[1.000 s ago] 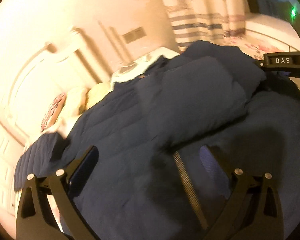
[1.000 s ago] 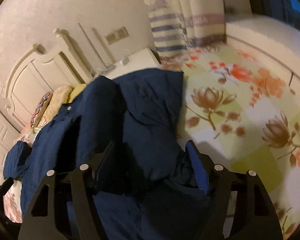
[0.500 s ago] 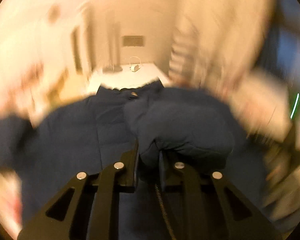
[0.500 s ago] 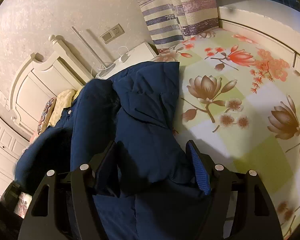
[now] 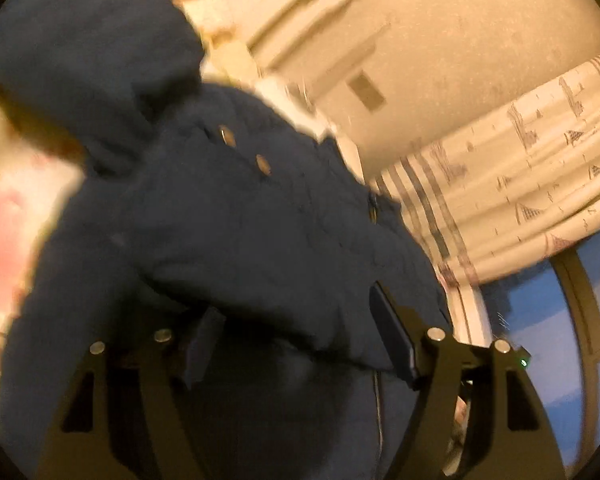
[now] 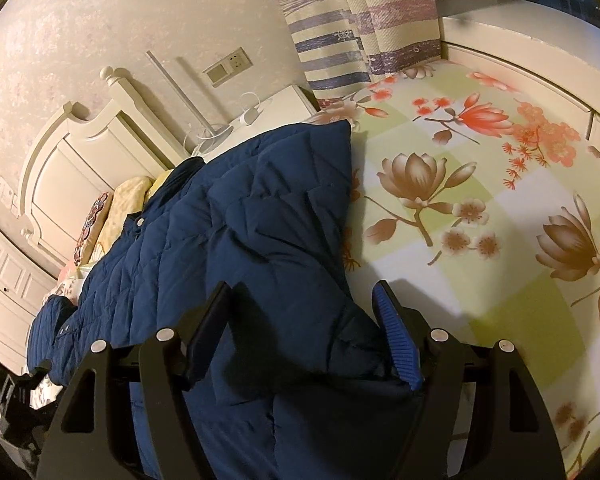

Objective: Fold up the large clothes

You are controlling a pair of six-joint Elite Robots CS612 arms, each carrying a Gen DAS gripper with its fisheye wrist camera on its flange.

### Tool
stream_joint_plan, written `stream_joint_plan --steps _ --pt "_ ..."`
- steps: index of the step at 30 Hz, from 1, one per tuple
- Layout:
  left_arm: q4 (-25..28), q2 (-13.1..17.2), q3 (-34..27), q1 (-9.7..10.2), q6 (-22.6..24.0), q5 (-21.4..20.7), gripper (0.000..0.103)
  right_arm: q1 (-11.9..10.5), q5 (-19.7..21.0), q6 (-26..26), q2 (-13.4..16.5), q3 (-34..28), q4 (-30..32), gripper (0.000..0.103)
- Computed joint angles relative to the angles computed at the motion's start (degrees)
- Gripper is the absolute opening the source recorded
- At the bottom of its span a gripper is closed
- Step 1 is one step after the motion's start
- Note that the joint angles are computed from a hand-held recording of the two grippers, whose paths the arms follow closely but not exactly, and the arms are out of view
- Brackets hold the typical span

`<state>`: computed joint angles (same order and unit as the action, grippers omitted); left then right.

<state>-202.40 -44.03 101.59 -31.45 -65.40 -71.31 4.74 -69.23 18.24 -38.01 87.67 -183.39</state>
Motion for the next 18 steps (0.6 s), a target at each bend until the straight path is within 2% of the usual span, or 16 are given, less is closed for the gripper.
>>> stream_joint_plan --steps 2,3,4,5,6,7,8,9,10,11,12,14,15,16,18 --pt "-1.79 -0.72 0.99 -0.29 -0.86 4.11 0.071 -0.02 0.07 -0.06 0.02 -0.04 0.02 0.071" --pt "-1.01 -1.05 1.17 -0.15 -2.51 4.96 0.071 -0.04 0.12 -0.03 0.04 -0.05 0.01 0.071" --pt "-0.06 -1.23 1.23 0.64 -3.52 3.48 0.072 -0.02 0.11 0.01 0.04 -0.04 0.01 0.071" --pt "2.05 -1.09 0.71 1.25 -5.36 2.29 0.071 -0.02 0.11 0.01 0.04 -0.04 0.01 0.071" --pt "6.19 -1.61 0.45 1.28 -7.53 3.5 0.069 -0.01 0.06 0.05 0.03 -0.02 -0.12 0.071" --pt "12.19 -2.86 1.04 0.76 -9.83 7.1 0.065 -0.03 0.05 0.05 0.04 0.03 -0.33 0.071" --pt "18.19 -4.15 1.9 -0.35 -11.91 13.1 0.059 -0.05 0.07 0.03 0.04 0.12 -0.63 0.071" --pt "23.66 -5.33 2.16 -1.62 -14.39 19.1 0.059 -0.04 -0.09 0.16 0.02 0.22 -0.99 0.071" --pt "26.73 -5.86 2.05 -2.9 -15.34 25.1 0.059 -0.05 -0.21 0.21 0.01 0.3 -1.3 0.071" --pt "27.4 -6.0 1.79 -3.73 -13.88 29.0 0.065 -0.06 -0.44 0.29 -0.01 0.43 -1.8 0.071" --pt "26.87 -5.77 0.8 -4.47 -10.03 31.54 0.076 0.03 -1.04 0.38 -0.09 0.69 -2.79 0.071" --pt "29.4 -5.19 -2.28 -4.76 -0.95 31.53 0.092 0.31 -2.27 -0.25 -0.26 1.1 -4.4 0.071" --pt "33.07 -4.24 -5.21 -4.62 5.05 29.82 0.095 0.64 -3.3 -1.42 -0.43 1.38 -5.49 0.071" --pt "35.13 -3.64 -6.71 -4.42 8.65 28.69 0.095 0.91 -4.18 -2.44 -0.56 1.54 -6.0 0.071" --pt "40.94 -1.55 -10.58 -3.86 13.37 26.62 0.095 1.89 -7.25 -5.63 -0.91 2.06 -8.02 0.071"
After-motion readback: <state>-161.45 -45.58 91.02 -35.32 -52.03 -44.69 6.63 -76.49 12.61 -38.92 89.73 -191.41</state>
